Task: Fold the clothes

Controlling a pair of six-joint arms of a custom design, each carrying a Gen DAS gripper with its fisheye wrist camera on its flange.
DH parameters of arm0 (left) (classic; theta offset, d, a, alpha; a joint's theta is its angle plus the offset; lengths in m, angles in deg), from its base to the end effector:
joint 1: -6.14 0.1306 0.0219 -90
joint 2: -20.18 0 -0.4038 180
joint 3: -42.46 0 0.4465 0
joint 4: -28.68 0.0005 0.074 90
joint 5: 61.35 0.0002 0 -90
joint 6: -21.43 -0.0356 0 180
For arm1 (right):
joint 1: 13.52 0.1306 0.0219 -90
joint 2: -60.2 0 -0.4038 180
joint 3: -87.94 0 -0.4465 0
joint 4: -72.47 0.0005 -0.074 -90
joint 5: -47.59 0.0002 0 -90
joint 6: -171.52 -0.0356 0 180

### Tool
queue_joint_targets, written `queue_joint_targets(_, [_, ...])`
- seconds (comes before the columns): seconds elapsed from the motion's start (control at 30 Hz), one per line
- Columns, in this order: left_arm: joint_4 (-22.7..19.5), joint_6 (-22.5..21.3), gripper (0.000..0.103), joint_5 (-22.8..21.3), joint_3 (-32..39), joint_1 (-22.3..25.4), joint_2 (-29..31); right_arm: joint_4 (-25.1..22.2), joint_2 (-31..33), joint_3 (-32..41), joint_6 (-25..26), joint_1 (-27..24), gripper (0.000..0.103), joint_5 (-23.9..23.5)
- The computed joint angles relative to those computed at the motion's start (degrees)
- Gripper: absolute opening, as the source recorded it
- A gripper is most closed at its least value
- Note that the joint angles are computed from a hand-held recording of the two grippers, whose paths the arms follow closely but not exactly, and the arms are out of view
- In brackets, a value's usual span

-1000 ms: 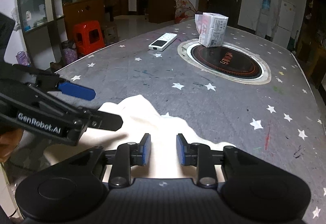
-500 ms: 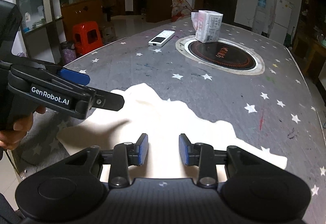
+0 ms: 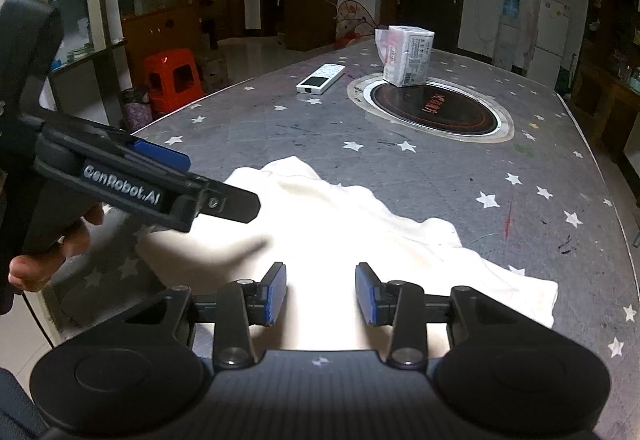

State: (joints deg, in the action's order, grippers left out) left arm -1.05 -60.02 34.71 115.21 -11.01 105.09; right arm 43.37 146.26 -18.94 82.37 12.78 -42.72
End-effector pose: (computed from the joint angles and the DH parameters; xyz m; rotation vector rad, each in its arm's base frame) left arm 0.4802 -0.1526 0.3656 0.2288 2.3112 -0.3503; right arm 0.4579 0.2259 0.3599 -0.5463 2.2505 0.2330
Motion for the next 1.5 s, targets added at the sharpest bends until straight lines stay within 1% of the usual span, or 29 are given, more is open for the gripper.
queue_joint_targets(0.07, [-0.37,0.41,0.103,-0.02,-0.25,0.06,-0.47,0.31,-0.62,-0.59,0.17,0.44,0.038,0.06])
queue_joint_targets(0.17, [-1.23,0.1,0.103,-2.0,-0.71,-0.23,-1.36,0.79,-1.5,-1.48,0.17,1.26,0.038,0.35])
queue_joint_targets(0.23, [-2.19,-0.17,0.103,-2.35,-0.78,-0.23,-1.76,1.06,-2.08,-2.06,0.1,1.91,0.038,0.73])
queue_joint_targets(0.4, [-2.7,-0.3,0.103,-3.48,-1.88,-0.23,-3.4,1.45,-3.39,-3.21,0.2,3.59,0.038,1.27])
queue_joint_targets(0.63, [-5.71,1.26,0.103,-2.59,-1.5,1.01,-3.23,1.7,-3.08,-3.13,2.51,5.67,0.038,1.55])
queue_joint_targets(0.7, [-5.44,2.02,0.103,-3.56,-1.64,1.25,-3.42,1.82,-2.5,-2.75,3.16,6.09,0.038,1.42])
queue_joint_targets(0.97, [-5.24,4.65,0.103,-4.25,-0.4,2.79,-1.76,2.66,-0.84,-1.78,6.14,7.72,0.038,1.67])
queue_joint_targets(1.07, [-5.69,5.23,0.103,-3.06,0.17,3.17,-1.04,2.58,-0.08,-1.23,6.83,8.01,0.038,1.23])
queue_joint_targets(1.33, [-5.21,3.6,0.103,-1.65,0.9,3.09,-0.19,3.33,0.4,-0.97,9.15,9.18,0.038,1.17])
queue_joint_targets(1.5, [-4.12,1.74,0.103,-1.45,0.94,2.43,0.25,3.55,-0.46,-1.84,7.91,8.28,0.038,0.54])
